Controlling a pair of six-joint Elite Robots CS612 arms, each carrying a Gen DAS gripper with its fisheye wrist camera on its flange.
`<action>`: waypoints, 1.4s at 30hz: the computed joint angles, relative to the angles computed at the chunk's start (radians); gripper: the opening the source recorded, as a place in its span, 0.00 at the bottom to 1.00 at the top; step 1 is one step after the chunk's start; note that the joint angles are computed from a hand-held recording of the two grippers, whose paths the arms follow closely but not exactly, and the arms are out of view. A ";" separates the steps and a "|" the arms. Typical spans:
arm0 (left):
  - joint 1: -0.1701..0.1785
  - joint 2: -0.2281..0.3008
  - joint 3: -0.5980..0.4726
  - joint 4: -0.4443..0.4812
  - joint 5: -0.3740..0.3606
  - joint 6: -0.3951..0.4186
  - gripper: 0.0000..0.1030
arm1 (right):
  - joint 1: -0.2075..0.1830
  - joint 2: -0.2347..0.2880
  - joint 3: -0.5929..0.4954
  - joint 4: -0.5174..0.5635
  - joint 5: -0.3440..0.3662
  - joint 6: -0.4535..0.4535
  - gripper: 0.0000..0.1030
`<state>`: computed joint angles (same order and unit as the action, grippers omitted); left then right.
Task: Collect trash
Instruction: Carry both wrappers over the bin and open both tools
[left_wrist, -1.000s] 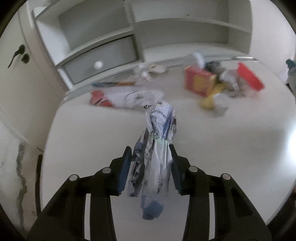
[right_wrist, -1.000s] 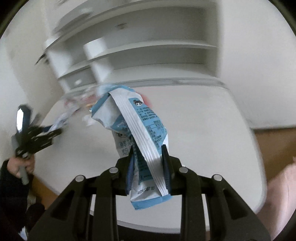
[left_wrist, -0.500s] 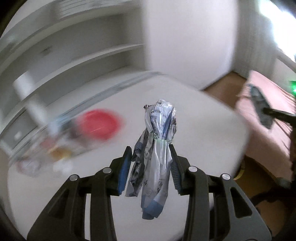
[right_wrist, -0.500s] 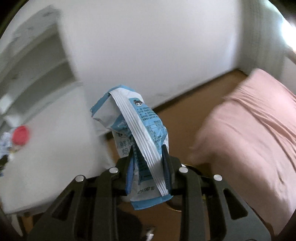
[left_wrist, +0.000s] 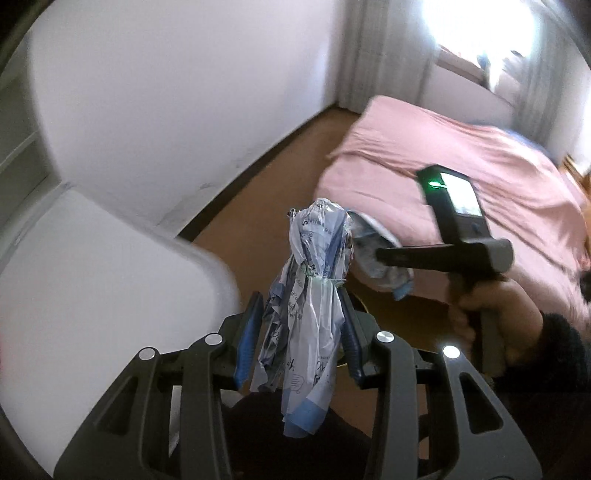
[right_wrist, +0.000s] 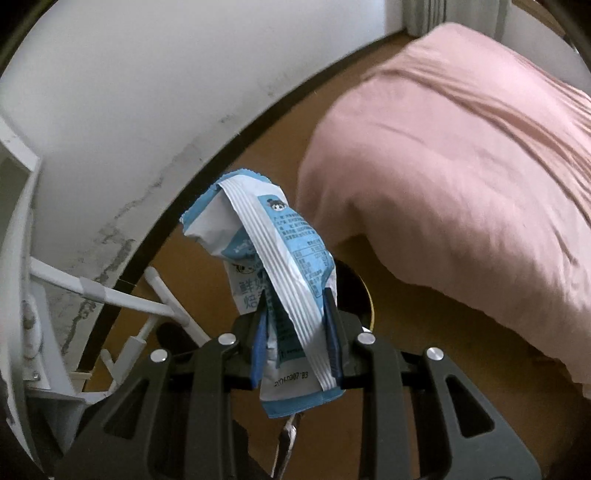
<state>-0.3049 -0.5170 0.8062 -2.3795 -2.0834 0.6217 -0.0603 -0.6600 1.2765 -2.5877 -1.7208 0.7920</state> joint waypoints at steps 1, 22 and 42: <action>-0.006 0.002 0.000 0.005 0.004 0.008 0.38 | -0.006 0.007 -0.006 0.012 0.018 0.005 0.26; -0.042 0.073 -0.102 0.149 0.042 -0.030 0.38 | -0.031 0.016 0.007 -0.062 0.064 0.095 0.69; -0.082 0.095 -0.118 0.151 0.024 -0.021 0.68 | -0.024 -0.045 0.109 -0.171 -0.149 0.248 0.76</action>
<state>-0.3873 -0.4225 0.6883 -2.2285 -2.0591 0.6002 -0.0842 -0.7045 1.3850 -2.7583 -1.8699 1.0405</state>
